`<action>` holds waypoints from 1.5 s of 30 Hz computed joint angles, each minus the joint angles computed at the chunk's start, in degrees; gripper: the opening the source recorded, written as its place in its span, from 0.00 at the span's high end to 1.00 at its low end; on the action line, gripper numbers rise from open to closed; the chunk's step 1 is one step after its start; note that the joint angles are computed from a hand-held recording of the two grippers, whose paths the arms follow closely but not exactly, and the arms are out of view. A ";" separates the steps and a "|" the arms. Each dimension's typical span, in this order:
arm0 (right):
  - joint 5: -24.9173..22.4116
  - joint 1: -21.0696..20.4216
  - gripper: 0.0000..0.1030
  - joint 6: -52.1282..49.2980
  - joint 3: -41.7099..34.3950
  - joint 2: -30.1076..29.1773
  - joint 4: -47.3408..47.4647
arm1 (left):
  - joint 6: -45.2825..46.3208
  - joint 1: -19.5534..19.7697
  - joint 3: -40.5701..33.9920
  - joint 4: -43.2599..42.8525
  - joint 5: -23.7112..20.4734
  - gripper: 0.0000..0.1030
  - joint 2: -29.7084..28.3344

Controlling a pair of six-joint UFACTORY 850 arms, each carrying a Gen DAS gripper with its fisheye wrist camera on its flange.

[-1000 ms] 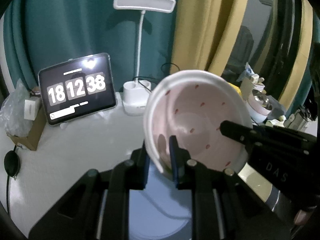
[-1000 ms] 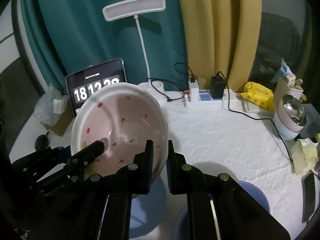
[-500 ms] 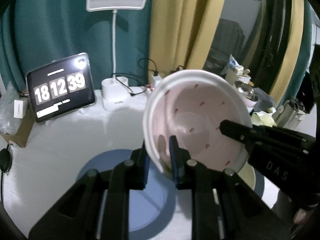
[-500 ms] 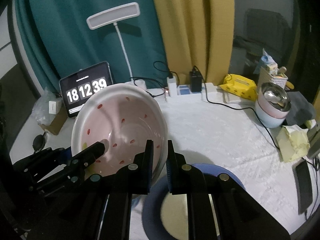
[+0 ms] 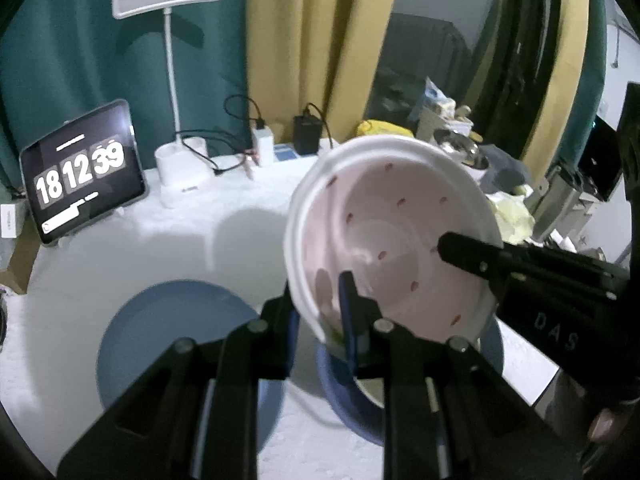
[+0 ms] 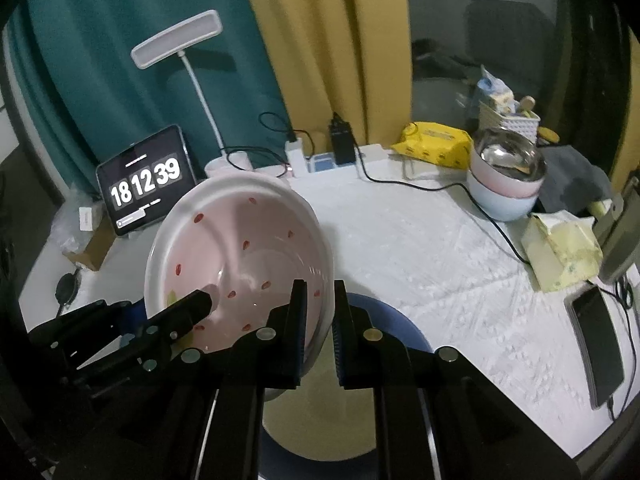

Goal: Organize plates and bowls

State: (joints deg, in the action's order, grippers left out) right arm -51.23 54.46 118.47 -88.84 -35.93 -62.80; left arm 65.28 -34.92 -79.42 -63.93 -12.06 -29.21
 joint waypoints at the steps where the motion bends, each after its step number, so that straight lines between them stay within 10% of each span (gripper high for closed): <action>1: 0.06 0.04 0.88 0.60 0.85 0.45 -0.04 | -0.47 -0.21 0.04 0.52 0.02 0.81 -0.05; 45: 7.02 0.70 0.87 7.22 10.36 2.42 4.07 | -21.45 -3.94 4.05 23.66 1.75 0.80 -1.21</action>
State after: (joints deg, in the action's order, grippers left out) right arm -44.21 55.16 125.70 -78.48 -33.51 -58.73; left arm 43.84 -38.87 -75.36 -40.27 -10.31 -30.42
